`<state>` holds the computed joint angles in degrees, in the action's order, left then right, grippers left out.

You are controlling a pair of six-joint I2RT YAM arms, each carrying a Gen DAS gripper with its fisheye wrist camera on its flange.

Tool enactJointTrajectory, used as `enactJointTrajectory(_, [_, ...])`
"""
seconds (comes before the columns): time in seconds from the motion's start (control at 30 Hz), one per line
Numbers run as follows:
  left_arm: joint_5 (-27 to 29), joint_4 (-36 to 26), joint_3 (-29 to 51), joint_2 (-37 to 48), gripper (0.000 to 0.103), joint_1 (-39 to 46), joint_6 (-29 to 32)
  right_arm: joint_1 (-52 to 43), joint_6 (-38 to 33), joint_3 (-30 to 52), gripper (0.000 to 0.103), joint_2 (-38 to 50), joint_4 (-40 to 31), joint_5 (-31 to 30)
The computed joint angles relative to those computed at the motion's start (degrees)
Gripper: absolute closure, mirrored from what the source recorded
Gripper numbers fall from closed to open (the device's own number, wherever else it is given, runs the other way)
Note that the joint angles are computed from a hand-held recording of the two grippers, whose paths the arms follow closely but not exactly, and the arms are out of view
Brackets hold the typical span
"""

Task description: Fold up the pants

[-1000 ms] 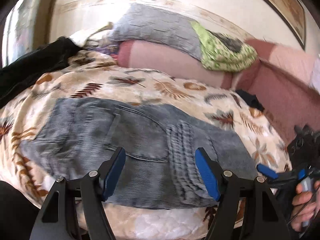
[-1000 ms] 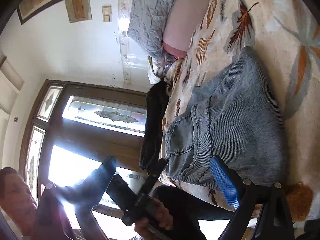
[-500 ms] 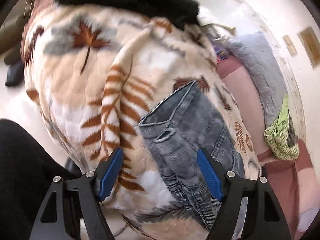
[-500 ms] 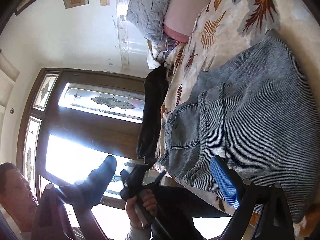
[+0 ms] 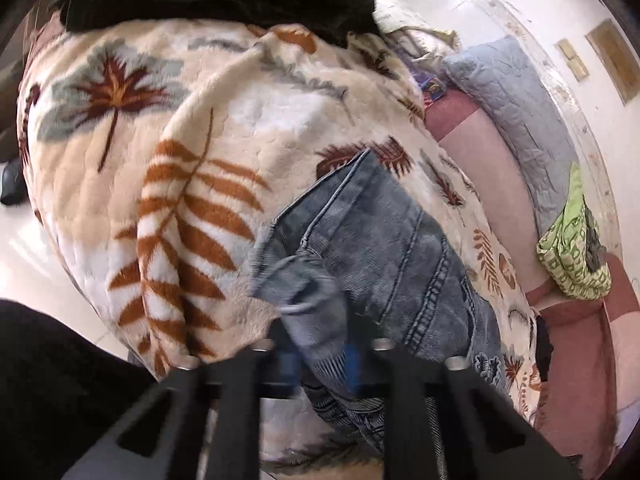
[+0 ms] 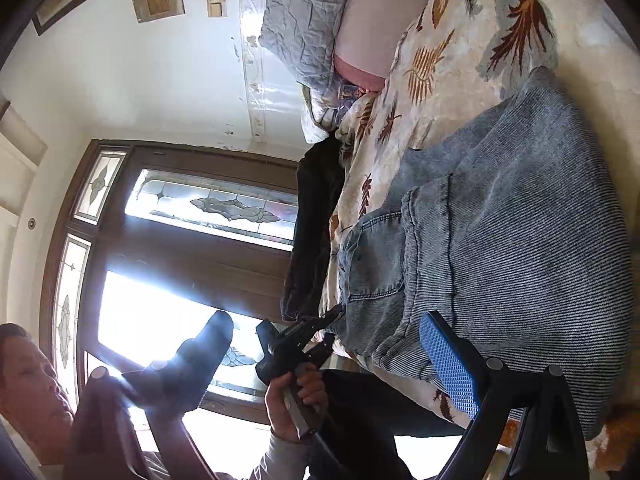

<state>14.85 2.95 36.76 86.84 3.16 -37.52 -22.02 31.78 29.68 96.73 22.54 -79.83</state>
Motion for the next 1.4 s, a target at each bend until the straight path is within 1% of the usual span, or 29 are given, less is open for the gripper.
enactJointTrajectory(0.07, [-1.44,-0.21,-0.22,-1.88,0.094,-1.09,1.04,-0.10,-0.94,0.32,0.007,-0.07,-1.68,0.45])
enactJointTrajectory(0.13, [-2.59,-0.01,-0.47,-3.53,0.094,-2.03,1.92,0.25,-2.87,1.13,0.007,-1.05,-6.43,2.61])
enactJointTrajectory(0.17, [-2.85,0.00,-0.45,-3.88,0.094,-2.24,2.31,0.79,-0.49,0.79,0.006,-1.78,-5.20,3.30])
enactJointTrajectory(0.2, [-3.12,-0.04,-0.45,-4.18,0.094,-2.41,2.76,1.71,4.38,0.03,0.006,-2.13,-0.30,2.84])
enactJointTrajectory(0.23, [-3.26,-0.06,-0.55,-4.40,0.094,-2.47,3.07,3.52,13.40,-1.00,0.006,-1.97,10.12,1.82])
enactJointTrajectory(0.27, [-3.14,0.08,-0.68,-4.32,0.094,-2.35,3.28,5.22,17.59,-0.40,0.006,-2.05,13.92,2.25])
enactJointTrajectory(0.33, [-2.85,0.61,-1.25,-3.98,0.094,-1.96,3.64,10.06,16.79,5.17,0.005,-2.76,7.34,4.98])
enactJointTrajectory(0.4, [-2.06,1.00,-1.31,-2.95,0.094,-1.33,3.12,15.87,14.91,13.37,0.004,0.23,0.50,6.60])
enactJointTrajectory(0.43, [-1.31,1.30,-1.30,-2.28,0.093,-0.73,3.08,18.49,12.89,18.16,0.004,2.36,-4.84,7.80])
enactJointTrajectory(0.5, [0.36,2.22,-1.69,-1.60,0.091,0.40,1.70,23.52,5.61,29.55,0.004,8.47,-18.08,12.70])
enactJointTrajectory(0.53, [1.08,2.73,-1.76,-0.87,0.082,0.95,1.16,24.62,4.41,32.21,0.004,10.47,-20.39,14.95])
enactJointTrajectory(0.57, [1.07,2.26,-1.38,-0.20,0.066,1.11,1.20,26.05,2.78,36.00,0.004,14.22,-23.57,18.83])
enactJointTrajectory(0.6, [1.24,1.61,-0.96,0.69,0.060,1.52,0.55,26.87,1.27,39.31,0.004,17.75,-27.52,22.12])
enactJointTrajectory(0.63, [1.87,2.25,-0.96,1.39,0.057,1.83,-0.25,27.61,1.74,43.07,0.006,22.11,-32.72,26.23])
enactJointTrajectory(0.67, [2.56,2.30,-0.63,2.06,0.056,2.08,-0.19,27.75,2.82,44.13,0.012,23.59,-33.47,28.35])
enactJointTrajectory(0.73, [2.57,2.14,-0.30,1.89,0.056,2.06,0.42,27.91,3.16,45.16,0.010,21.43,-36.24,27.39])
enactJointTrajectory(0.8, [2.52,2.62,-0.24,2.06,0.058,1.78,0.85,28.20,3.16,44.55,0.010,18.98,-35.07,25.11])
enactJointTrajectory(0.83, [1.51,2.32,0.08,2.24,0.073,1.18,1.55,28.69,1.64,45.33,0.010,18.38,-36.89,26.83])
enactJointTrajectory(0.87, [1.18,1.82,0.47,2.47,0.079,0.87,2.23,29.50,-0.55,47.18,0.008,18.85,-40.37,30.99])
enactJointTrajectory(0.9, [0.76,1.56,0.66,2.52,0.081,0.60,2.37,30.10,-1.51,48.76,0.005,20.29,-42.73,34.61])
enactJointTrajectory(0.93, [0.24,1.31,0.85,2.40,0.089,0.35,2.49,30.75,-1.61,51.43,0.004,23.64,-45.87,37.86])
enactJointTrajectory(0.97, [0.09,0.78,1.33,2.36,0.091,0.09,3.02,30.49,-0.07,51.21,0.004,25.48,-43.75,37.45])
enactJointTrajectory(1.03, [-1.19,-0.79,2.16,1.33,0.093,-0.67,4.09,30.07,1.20,52.02,0.003,23.98,-45.45,36.28])
enactJointTrajectory(1.07, [-1.49,-1.23,2.33,0.61,0.093,-0.96,4.24,29.10,2.38,49.07,0.003,21.16,-42.45,33.65])
enactJointTrajectory(1.13, [-3.64,-2.13,2.60,-1.82,0.093,-2.43,5.14,26.87,2.35,41.88,0.003,14.23,-36.48,32.28])
enactJointTrajectory(1.23, [-10.52,-3.10,3.50,-6.61,0.093,-8.46,8.29,20.23,2.03,30.45,0.003,4.23,-30.47,31.44])
enactJointTrajectory(1.3, [-15.84,-4.23,5.24,-8.80,0.093,-14.02,10.54,13.93,0.30,24.48,0.003,-0.82,-29.66,30.93])
enactJointTrajectory(1.37, [-22.89,-4.55,7.15,-10.74,0.093,-21.80,14.14,6.09,-2.89,19.05,0.003,-4.81,-28.64,29.29])
enactJointTrajectory(1.4, [-24.78,-4.45,7.77,-11.02,0.093,-24.16,15.25,2.84,-3.37,17.37,0.003,-5.68,-27.33,27.71])
